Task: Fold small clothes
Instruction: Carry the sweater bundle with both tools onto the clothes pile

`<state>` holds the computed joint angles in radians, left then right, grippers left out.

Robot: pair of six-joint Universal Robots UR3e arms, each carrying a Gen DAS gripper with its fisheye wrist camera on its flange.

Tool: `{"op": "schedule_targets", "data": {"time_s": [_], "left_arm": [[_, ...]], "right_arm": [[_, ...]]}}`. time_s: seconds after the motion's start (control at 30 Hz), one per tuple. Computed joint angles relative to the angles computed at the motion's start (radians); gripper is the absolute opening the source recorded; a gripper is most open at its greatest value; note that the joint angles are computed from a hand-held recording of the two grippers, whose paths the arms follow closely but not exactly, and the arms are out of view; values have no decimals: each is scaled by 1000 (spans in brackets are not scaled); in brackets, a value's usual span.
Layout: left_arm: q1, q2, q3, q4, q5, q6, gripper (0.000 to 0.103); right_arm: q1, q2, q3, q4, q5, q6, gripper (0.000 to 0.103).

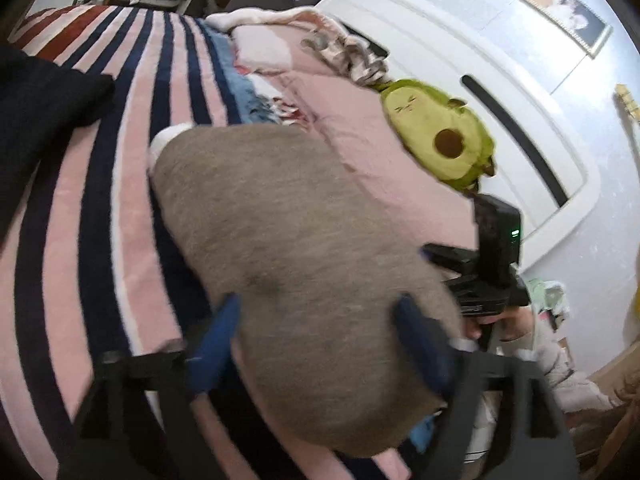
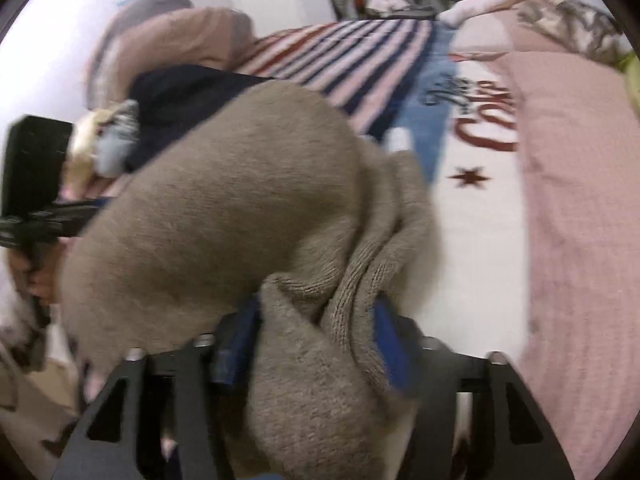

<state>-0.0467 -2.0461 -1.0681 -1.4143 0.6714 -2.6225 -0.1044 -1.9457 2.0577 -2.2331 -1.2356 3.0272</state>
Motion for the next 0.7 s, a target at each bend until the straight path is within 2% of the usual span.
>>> {"op": "schedule_targets", "data": {"time_s": [0.03, 0.1, 0.2, 0.3, 0.37, 0.43, 0.47, 0.5, 0.53, 0.63, 0.7], "left_arm": [[-4, -19, 24, -22, 14, 14, 96], [7, -73, 82, -120, -24, 50, 98], [18, -152, 173, -275, -87, 93, 98], [17, -177, 181, -316, -125, 122, 98], [14, -198, 196, -343, -148, 129, 98], [8, -214, 207, -364, -168, 127, 95], [8, -213, 205, -367, -176, 131, 88], [8, -203, 189, -353, -183, 131, 85], [8, -185, 166, -325, -184, 121, 80], [2, -112, 78, -210, -172, 90, 68], [-1, -76, 50, -177, -165, 85, 63]], "right_arm": [[17, 12, -9, -2, -42, 14, 77], [-5, 26, -18, 28, -23, -3, 80], [-108, 31, -8, 111, 104, -44, 82], [-202, 54, 6, 186, 229, -112, 84], [-234, 55, 16, 216, 275, -158, 83], [-260, 54, 25, 240, 314, -206, 75], [-273, 47, 31, 260, 337, -231, 71], [-286, 43, 38, 273, 364, -249, 59], [-296, 35, 49, 281, 392, -262, 52], [-240, -17, 85, 164, 351, -200, 41], [-231, -61, 100, 146, 351, -180, 37]]}}
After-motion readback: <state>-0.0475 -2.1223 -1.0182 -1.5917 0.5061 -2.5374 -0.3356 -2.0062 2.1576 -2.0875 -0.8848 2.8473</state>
